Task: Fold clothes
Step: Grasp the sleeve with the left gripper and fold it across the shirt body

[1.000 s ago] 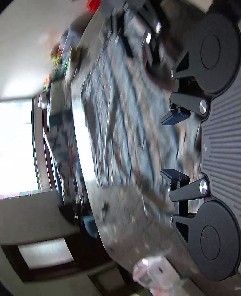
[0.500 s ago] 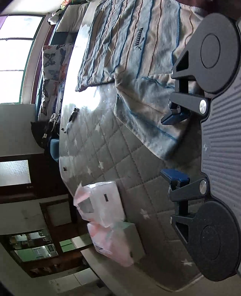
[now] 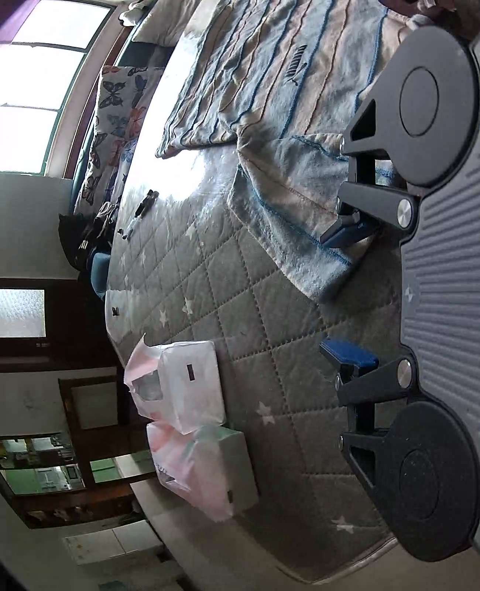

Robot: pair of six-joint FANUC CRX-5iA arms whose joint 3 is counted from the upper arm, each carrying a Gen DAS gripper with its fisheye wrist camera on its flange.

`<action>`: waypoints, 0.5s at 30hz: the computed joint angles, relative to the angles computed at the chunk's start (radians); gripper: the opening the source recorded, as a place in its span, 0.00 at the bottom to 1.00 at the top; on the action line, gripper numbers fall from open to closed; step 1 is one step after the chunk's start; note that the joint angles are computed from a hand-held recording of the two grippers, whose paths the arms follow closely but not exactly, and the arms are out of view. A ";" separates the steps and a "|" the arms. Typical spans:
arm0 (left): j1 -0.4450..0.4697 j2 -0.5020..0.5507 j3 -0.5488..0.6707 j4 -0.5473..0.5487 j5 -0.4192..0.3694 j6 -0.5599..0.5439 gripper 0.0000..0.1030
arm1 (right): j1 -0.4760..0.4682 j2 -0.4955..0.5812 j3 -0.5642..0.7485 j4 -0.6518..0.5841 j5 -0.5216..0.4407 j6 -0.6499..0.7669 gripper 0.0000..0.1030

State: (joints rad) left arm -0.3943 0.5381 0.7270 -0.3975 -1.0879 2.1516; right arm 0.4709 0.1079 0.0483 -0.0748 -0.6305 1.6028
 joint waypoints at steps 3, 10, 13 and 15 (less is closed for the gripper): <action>0.001 0.000 -0.003 0.000 0.005 0.019 0.56 | -0.007 0.019 0.033 -0.053 -0.036 0.040 0.68; -0.001 0.000 -0.007 -0.001 0.030 0.041 0.38 | -0.002 0.027 0.039 -0.067 -0.068 0.056 0.67; 0.003 -0.001 -0.012 0.010 0.047 0.043 0.25 | -0.001 0.028 0.037 -0.064 -0.071 0.055 0.67; 0.003 -0.001 -0.011 0.008 0.051 0.046 0.14 | 0.001 0.026 0.035 -0.061 -0.069 0.053 0.67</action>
